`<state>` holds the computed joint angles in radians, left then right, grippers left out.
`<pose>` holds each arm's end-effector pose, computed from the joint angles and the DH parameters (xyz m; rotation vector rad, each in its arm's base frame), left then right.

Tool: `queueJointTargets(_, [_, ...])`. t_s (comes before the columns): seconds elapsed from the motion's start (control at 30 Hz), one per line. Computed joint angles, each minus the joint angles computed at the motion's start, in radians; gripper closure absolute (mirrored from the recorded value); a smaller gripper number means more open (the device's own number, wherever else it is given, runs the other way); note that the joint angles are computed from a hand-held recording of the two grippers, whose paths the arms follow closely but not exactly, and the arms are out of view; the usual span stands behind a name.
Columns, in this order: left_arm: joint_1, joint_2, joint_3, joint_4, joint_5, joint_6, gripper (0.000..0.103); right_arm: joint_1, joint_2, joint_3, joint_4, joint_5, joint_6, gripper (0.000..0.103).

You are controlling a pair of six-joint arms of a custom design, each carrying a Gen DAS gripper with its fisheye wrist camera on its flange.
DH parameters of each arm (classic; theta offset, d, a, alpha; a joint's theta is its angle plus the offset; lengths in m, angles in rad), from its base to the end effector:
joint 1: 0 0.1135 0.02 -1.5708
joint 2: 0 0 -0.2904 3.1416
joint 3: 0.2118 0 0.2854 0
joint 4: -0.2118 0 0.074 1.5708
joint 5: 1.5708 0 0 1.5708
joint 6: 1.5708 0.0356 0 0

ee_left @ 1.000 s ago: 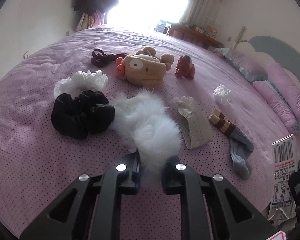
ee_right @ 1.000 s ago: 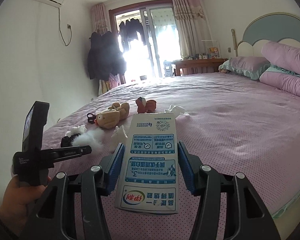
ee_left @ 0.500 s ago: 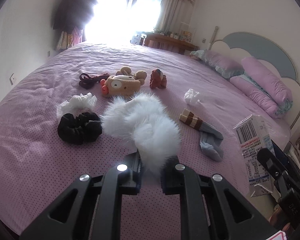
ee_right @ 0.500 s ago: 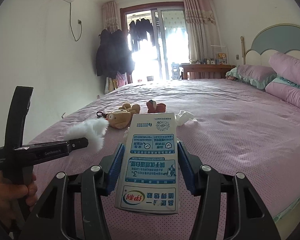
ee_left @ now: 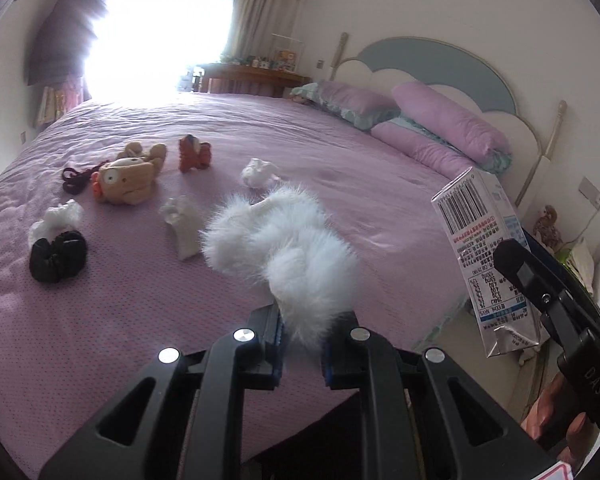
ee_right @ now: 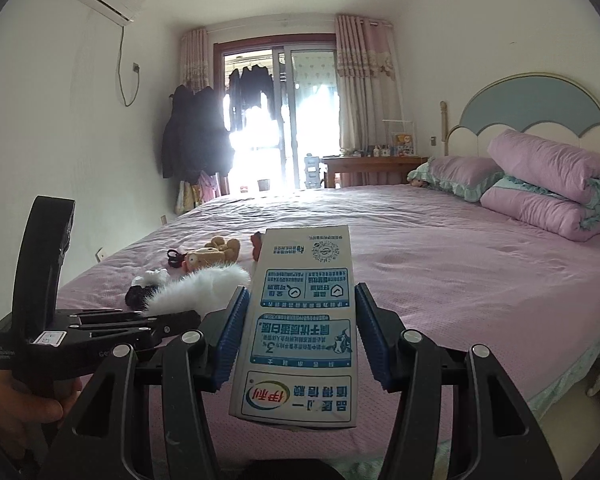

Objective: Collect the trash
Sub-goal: 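Carry the carton and pom-pom in both grippers over the yellow bin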

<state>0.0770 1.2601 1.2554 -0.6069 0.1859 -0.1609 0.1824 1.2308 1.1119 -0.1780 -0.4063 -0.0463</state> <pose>0.2994 0.0165 0.3861 -0.1536 2.1758 -0.2504 0.3017 0.0699 0.3825 -0.4906 1.8039 0.4728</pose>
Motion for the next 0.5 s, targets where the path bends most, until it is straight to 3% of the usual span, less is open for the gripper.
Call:
queueJointTargets(0.33, [-0.265, 0.103, 0.009, 0.02, 0.056, 0.013, 0.088, -0.296, -0.159, -0.151, -0.139, 0.03, -0.027, 0.051])
queueJointTargets(0.5, [-0.384, 0.194, 0.018, 0.004, 0.099, 0.015, 0.088, -0.454, -0.153, -0.231, -0.234, 0.097, -0.019, 0.051])
